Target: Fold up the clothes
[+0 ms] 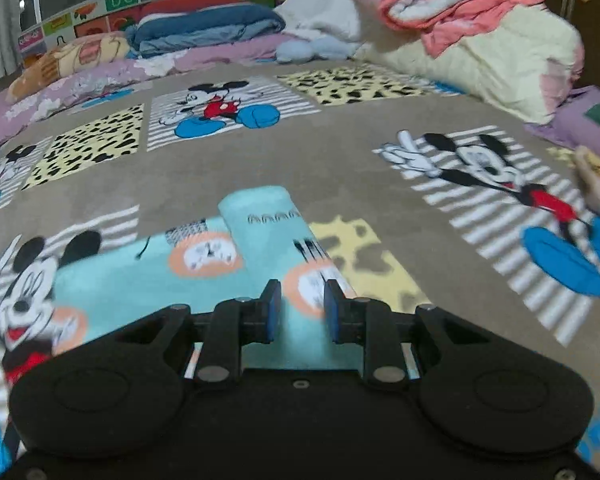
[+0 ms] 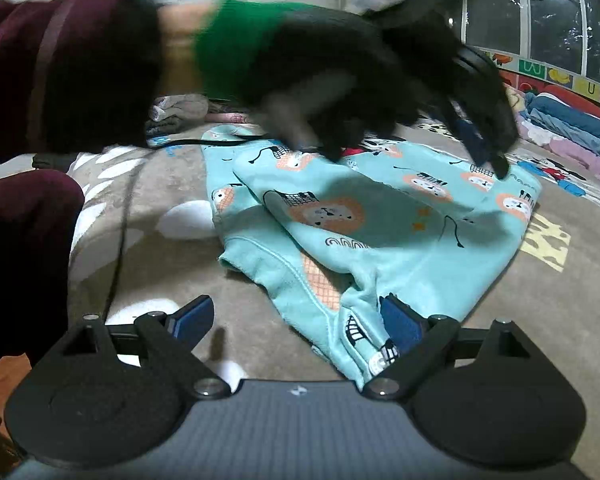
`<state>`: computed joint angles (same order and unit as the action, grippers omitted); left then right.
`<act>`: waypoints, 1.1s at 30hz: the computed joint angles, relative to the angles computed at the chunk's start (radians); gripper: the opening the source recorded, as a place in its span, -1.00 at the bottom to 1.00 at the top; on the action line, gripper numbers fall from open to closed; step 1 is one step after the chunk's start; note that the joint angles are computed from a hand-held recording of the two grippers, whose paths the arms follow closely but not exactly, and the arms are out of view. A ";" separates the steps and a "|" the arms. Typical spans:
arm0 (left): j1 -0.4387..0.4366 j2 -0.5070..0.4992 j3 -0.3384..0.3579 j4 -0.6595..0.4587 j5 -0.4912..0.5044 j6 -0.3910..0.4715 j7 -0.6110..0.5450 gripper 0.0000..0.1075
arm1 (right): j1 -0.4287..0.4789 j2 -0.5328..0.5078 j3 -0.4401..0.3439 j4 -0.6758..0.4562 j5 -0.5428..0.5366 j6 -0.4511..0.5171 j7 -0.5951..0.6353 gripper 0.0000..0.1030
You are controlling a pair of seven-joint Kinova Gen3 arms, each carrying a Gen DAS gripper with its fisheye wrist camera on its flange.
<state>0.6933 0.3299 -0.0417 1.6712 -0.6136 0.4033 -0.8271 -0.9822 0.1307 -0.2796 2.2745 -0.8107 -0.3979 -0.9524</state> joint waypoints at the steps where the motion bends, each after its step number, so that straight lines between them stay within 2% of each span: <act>1: -0.017 0.027 0.015 -0.034 0.014 0.017 -0.023 -0.57 | 0.000 0.001 0.000 -0.001 0.001 0.001 -0.001 0.76; 3: -0.045 0.086 0.038 -0.111 0.051 0.058 -0.075 -0.57 | -0.001 0.002 0.002 -0.003 -0.002 0.005 0.003 0.77; 6: -0.058 0.170 0.035 -0.222 0.094 0.129 -0.133 -0.57 | -0.016 0.005 0.011 -0.010 -0.037 0.009 0.045 0.81; 15: -0.134 0.272 0.049 -0.395 0.257 0.181 -0.264 -0.57 | 0.001 0.003 0.007 -0.005 0.009 0.019 -0.007 0.82; 19: -0.152 0.289 0.041 -0.426 0.322 0.172 -0.261 -0.55 | 0.005 0.005 0.009 -0.007 0.021 0.024 -0.022 0.83; 23: -0.126 0.300 -0.005 -0.471 0.347 0.197 -0.178 -0.52 | -0.017 0.010 0.022 -0.015 -0.023 0.023 0.024 0.83; 24: -0.124 0.289 -0.008 -0.462 0.348 0.191 -0.165 -0.50 | -0.022 0.011 0.025 -0.018 -0.037 0.023 0.038 0.83; 25: -0.126 0.274 -0.006 -0.446 0.349 0.177 -0.158 -0.38 | -0.026 0.012 0.027 -0.021 -0.050 0.024 0.052 0.83; 26: -0.124 0.249 -0.006 -0.416 0.346 0.150 -0.150 -0.09 | -0.029 0.012 0.029 -0.022 -0.063 0.024 0.066 0.83; 27: -0.128 0.220 0.000 -0.377 0.346 0.120 -0.151 0.00 | -0.031 0.012 0.030 -0.024 -0.074 0.023 0.077 0.83; 30: -0.153 0.124 0.025 -0.259 0.361 0.048 -0.167 0.04 | -0.035 0.014 0.030 -0.028 -0.101 0.021 0.105 0.84; 33: -0.150 0.007 0.010 -0.120 0.357 -0.018 -0.125 0.12 | -0.050 0.017 0.031 -0.032 -0.151 0.004 0.153 0.84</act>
